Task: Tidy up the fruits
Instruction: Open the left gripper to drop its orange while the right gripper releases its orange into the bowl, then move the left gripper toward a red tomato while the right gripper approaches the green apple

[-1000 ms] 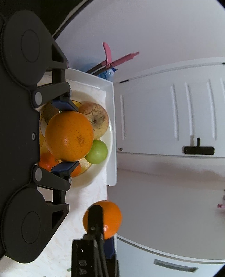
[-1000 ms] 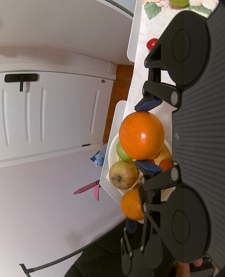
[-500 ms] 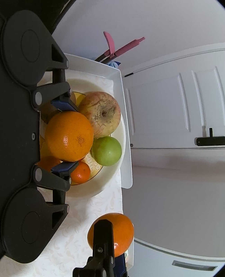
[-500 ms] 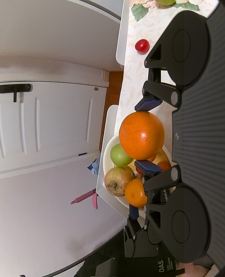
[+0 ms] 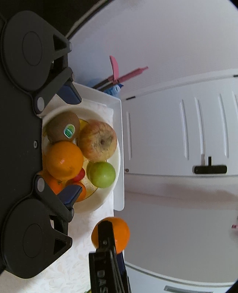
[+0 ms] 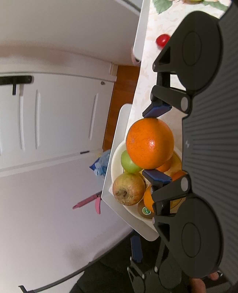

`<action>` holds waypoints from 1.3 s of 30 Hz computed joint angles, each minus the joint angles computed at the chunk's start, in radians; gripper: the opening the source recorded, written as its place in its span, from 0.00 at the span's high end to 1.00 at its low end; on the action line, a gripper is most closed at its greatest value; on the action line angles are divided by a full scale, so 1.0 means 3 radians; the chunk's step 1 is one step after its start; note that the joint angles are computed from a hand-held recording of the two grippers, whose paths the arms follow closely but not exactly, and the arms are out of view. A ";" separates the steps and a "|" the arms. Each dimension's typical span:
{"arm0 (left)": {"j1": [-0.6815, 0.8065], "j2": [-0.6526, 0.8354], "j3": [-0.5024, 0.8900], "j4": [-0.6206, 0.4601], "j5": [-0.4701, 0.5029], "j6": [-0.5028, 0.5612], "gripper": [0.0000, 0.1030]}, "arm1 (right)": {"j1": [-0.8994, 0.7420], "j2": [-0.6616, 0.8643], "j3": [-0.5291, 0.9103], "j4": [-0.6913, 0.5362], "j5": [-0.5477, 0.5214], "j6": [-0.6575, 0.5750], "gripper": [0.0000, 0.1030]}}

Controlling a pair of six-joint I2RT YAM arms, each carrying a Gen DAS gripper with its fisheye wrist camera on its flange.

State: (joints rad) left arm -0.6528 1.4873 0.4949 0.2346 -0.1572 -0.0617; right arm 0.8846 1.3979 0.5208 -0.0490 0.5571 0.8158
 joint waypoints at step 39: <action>-0.0329 -0.1350 -0.0328 -0.1157 -0.0529 -0.0655 0.06 | 0.0419 -0.0063 0.0076 -0.0176 0.0416 -0.0043 0.00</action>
